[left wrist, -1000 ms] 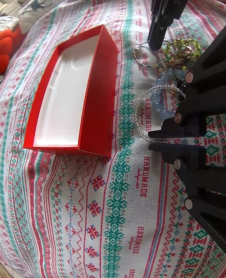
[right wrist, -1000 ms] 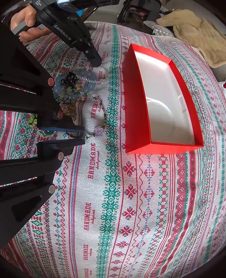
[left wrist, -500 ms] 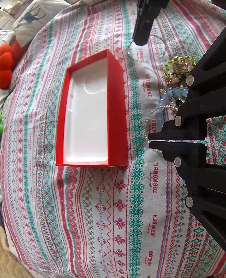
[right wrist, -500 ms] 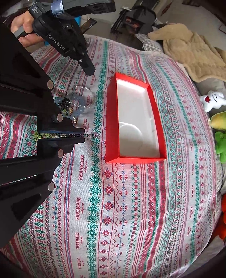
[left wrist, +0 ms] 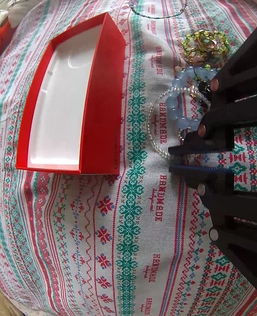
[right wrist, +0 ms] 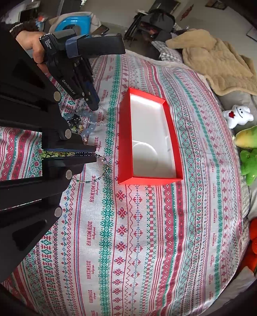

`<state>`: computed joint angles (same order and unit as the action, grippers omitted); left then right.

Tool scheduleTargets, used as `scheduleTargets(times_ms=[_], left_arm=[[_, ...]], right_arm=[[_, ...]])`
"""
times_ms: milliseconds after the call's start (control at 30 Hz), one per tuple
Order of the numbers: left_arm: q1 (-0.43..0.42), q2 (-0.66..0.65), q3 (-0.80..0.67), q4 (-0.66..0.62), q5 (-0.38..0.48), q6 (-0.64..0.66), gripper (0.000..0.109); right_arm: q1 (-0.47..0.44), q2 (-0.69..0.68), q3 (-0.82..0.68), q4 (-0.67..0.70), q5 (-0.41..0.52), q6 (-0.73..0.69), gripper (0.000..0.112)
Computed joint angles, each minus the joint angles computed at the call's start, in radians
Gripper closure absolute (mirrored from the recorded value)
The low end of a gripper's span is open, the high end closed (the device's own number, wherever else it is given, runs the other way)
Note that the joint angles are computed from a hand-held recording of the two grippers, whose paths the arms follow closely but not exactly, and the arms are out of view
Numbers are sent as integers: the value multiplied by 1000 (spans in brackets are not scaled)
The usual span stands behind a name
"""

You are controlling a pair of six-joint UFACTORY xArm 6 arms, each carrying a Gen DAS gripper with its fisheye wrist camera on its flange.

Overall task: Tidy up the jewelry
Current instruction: 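Lift both held bracelets and carry them over the red box, then lower both bracelets into the box and open both grippers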

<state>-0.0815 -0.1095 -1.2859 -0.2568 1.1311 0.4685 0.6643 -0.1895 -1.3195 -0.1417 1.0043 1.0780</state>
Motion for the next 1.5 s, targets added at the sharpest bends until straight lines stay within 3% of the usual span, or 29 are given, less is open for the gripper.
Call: scheduleTargets(times_ms=[433, 1000, 1233, 1500], left_arm=[[-1, -78, -75, -134, 20, 81, 109], [-68, 111, -343, -292, 54, -2, 109], [-72, 186, -348, -239, -11, -28, 109], [-58, 196, -296, -154, -65, -33, 109]], right_arm=[[-9, -30, -22, -31, -22, 11, 110], [-54, -45, -40, -101, -88, 74, 109], [-77, -33, -30, -124, -116, 70, 110], [-64, 69, -106, -144, -117, 1, 110]])
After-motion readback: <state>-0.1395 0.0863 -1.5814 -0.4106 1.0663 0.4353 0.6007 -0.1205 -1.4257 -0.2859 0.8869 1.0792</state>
